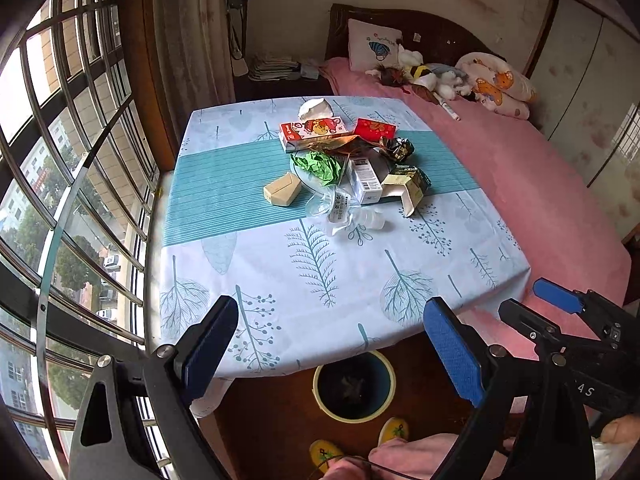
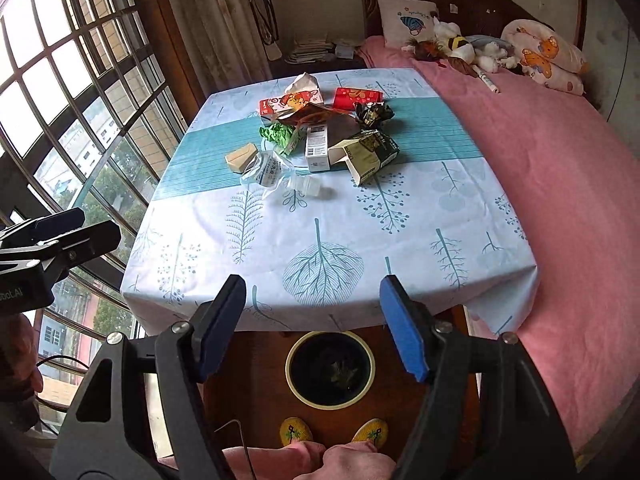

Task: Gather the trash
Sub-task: 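Reach both tools toward the orange snack bag and beige box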

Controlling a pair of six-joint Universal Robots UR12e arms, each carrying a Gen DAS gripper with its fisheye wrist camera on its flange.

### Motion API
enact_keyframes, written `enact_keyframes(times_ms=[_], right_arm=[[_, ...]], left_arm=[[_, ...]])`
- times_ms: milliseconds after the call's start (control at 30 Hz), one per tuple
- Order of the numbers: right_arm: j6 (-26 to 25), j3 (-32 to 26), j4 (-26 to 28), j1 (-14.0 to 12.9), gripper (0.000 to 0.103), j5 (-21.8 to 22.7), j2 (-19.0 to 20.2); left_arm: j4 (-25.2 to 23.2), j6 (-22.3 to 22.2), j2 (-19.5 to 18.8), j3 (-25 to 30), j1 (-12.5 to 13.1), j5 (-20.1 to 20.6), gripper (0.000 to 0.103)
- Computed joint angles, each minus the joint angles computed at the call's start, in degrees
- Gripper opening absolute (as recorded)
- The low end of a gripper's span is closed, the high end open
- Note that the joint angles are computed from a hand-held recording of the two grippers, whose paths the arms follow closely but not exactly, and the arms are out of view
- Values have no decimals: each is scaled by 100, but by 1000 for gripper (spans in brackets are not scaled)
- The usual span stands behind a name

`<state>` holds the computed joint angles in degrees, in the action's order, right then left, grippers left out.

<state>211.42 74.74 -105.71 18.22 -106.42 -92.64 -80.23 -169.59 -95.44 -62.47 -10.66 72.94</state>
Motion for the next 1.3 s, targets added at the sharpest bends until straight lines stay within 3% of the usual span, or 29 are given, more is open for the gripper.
enact_keyframes(times_ms=[267,400,533,667,833,1100,1300], right_arm=[[-69,-265,-28,-264,67,369,233],[-125,-435,-65,-590,67,865,430],[-382,-669,-141,-980,67,1393,714],[-1302,-1088,-161,-1272,67,1707,1131],[-2653,-1817,138,-1562,67,1993,1773],[-4989,-2530,370,-1704,67,1895,2575],[-5841,-2730,419,-1599,67,1784,2950]], left_arm=[[27,-399,-334,343,3,263,95],[140,-778,-561,550,-94,719,95],[-248,-1242,-1002,1050,-197,1120,93],[-856,-1811,-1534,1682,-307,1469,75],[-1399,-2531,-2184,2530,-438,1677,75],[-2095,-3433,-2897,3528,-633,1943,75],[-2355,-3820,-3263,4077,-665,1943,75]])
